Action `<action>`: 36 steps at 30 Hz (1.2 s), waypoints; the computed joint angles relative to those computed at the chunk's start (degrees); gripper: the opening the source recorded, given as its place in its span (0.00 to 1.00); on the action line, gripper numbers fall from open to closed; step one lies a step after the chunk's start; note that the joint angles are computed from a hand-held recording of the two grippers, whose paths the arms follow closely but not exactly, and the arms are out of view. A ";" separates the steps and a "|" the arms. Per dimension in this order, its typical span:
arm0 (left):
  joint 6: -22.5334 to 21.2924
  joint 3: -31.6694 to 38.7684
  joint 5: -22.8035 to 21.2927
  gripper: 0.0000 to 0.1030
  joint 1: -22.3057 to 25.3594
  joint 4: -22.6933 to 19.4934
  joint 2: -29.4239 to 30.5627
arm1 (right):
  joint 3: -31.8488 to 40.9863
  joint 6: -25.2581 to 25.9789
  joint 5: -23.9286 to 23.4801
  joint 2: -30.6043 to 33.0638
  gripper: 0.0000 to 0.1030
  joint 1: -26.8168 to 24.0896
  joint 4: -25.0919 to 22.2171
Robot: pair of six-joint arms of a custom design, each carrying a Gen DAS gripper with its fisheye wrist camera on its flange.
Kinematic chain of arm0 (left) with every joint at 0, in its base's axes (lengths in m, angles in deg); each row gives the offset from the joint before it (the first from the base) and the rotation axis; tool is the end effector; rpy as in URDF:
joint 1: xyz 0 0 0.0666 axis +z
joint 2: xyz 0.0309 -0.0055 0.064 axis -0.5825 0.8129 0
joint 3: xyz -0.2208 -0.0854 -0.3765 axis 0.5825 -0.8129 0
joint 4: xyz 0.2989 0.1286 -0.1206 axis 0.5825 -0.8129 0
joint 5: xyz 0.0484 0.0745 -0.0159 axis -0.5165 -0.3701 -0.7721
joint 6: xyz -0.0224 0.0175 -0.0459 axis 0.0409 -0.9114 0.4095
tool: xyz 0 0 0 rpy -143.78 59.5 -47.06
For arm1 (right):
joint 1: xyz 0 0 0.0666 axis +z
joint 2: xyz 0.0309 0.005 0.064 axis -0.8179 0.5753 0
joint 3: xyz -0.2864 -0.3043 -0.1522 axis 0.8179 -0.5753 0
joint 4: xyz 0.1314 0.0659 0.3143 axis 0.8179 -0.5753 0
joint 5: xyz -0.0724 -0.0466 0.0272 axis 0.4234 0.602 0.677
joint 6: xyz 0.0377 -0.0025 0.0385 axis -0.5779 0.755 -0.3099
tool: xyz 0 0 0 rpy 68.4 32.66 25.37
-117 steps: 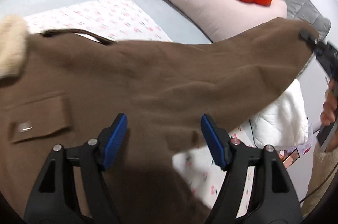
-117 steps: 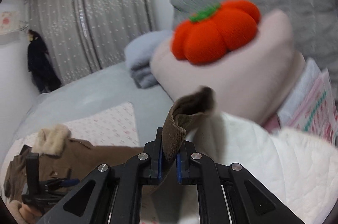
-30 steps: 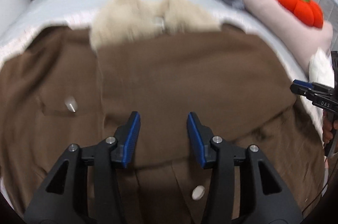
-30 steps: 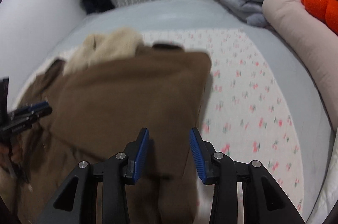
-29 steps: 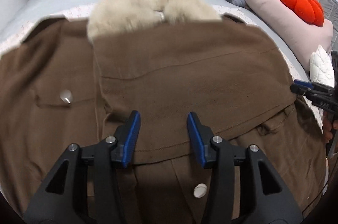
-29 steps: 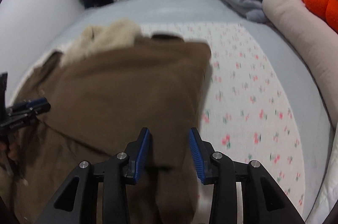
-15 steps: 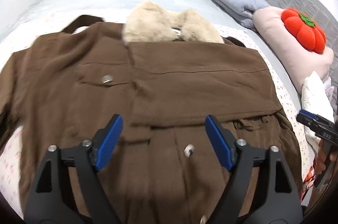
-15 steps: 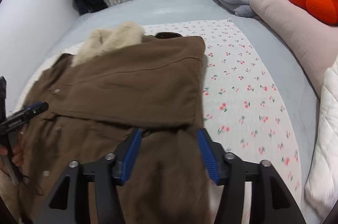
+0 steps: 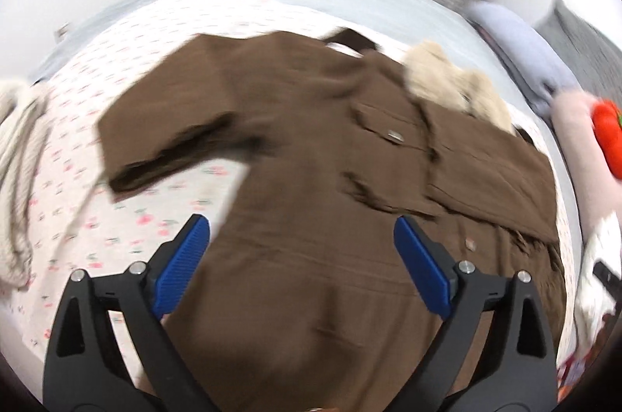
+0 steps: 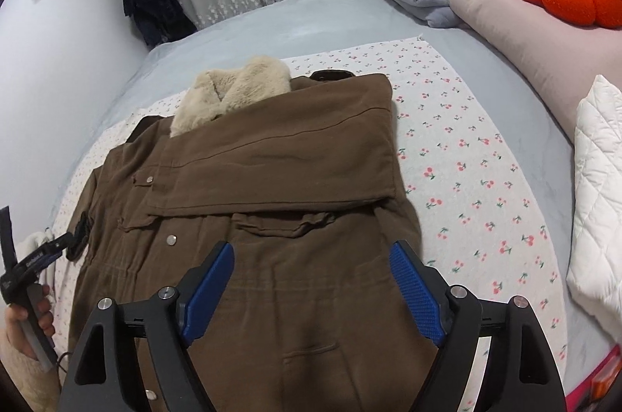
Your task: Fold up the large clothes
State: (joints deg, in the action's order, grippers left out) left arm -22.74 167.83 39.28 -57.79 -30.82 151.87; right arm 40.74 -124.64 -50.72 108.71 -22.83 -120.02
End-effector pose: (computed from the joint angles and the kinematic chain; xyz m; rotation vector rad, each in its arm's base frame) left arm 0.4179 -0.1637 0.4534 -0.2155 2.4912 -0.1357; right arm 0.3539 0.2107 0.4796 0.3733 2.4813 0.2369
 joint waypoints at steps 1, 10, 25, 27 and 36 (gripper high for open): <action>0.87 -0.92 -0.37 0.93 1.02 0.71 -0.49 | 0.86 -0.60 0.14 0.92 0.83 0.22 -1.01; 1.52 -12.55 6.15 0.94 10.31 20.32 -1.68 | 4.67 -2.00 -0.42 7.53 0.83 1.13 -1.80; 11.66 -13.05 4.41 0.88 16.99 24.83 0.07 | 5.42 -6.40 -5.98 10.07 0.83 -0.44 1.71; 4.04 -11.28 2.77 0.88 16.50 23.86 0.17 | 4.85 -7.06 -6.70 9.63 0.83 -0.73 2.84; -21.62 -8.34 -2.45 0.89 13.46 16.74 1.77 | 3.27 -8.64 -9.86 9.18 0.83 -1.61 5.39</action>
State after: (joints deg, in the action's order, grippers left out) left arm -44.35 159.50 36.83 -44.33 -14.08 153.64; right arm 44.01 -133.29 -60.58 117.88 -24.44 -114.63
